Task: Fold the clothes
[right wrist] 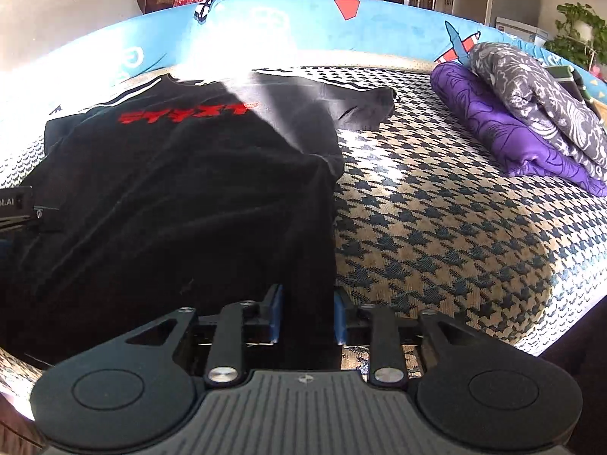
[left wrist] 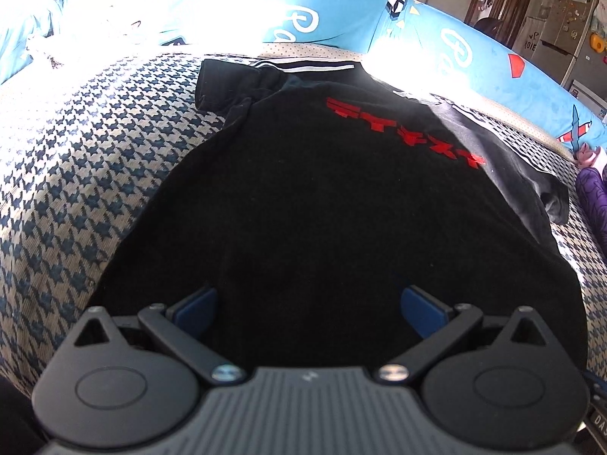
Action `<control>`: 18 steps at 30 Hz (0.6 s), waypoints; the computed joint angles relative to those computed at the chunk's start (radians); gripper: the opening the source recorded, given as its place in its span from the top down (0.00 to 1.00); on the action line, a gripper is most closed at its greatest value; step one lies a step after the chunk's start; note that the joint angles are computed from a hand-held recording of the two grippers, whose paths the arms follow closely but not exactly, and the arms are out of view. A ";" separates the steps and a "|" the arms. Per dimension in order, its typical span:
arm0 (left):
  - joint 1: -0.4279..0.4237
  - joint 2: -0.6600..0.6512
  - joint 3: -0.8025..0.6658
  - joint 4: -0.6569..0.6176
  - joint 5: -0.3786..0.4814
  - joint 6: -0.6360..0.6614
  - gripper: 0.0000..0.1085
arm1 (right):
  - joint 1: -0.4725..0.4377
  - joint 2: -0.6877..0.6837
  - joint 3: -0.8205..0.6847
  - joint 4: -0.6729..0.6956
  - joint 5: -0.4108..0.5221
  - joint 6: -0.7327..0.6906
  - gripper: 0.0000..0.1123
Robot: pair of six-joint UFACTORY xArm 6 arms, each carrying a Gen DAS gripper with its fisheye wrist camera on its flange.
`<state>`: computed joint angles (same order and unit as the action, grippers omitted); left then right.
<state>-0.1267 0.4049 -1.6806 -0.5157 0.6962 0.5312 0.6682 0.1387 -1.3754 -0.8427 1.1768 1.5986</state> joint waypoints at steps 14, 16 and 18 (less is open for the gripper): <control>-0.023 -0.046 0.080 0.087 -0.050 0.020 0.05 | 0.049 0.009 -0.039 0.046 0.144 -0.024 0.99; -0.024 -0.051 0.088 0.089 -0.052 0.025 0.05 | 0.060 0.015 -0.051 0.017 0.158 -0.034 0.99; -0.022 -0.054 0.090 0.072 -0.047 0.034 0.05 | 0.069 0.026 -0.068 -0.001 0.166 -0.052 0.98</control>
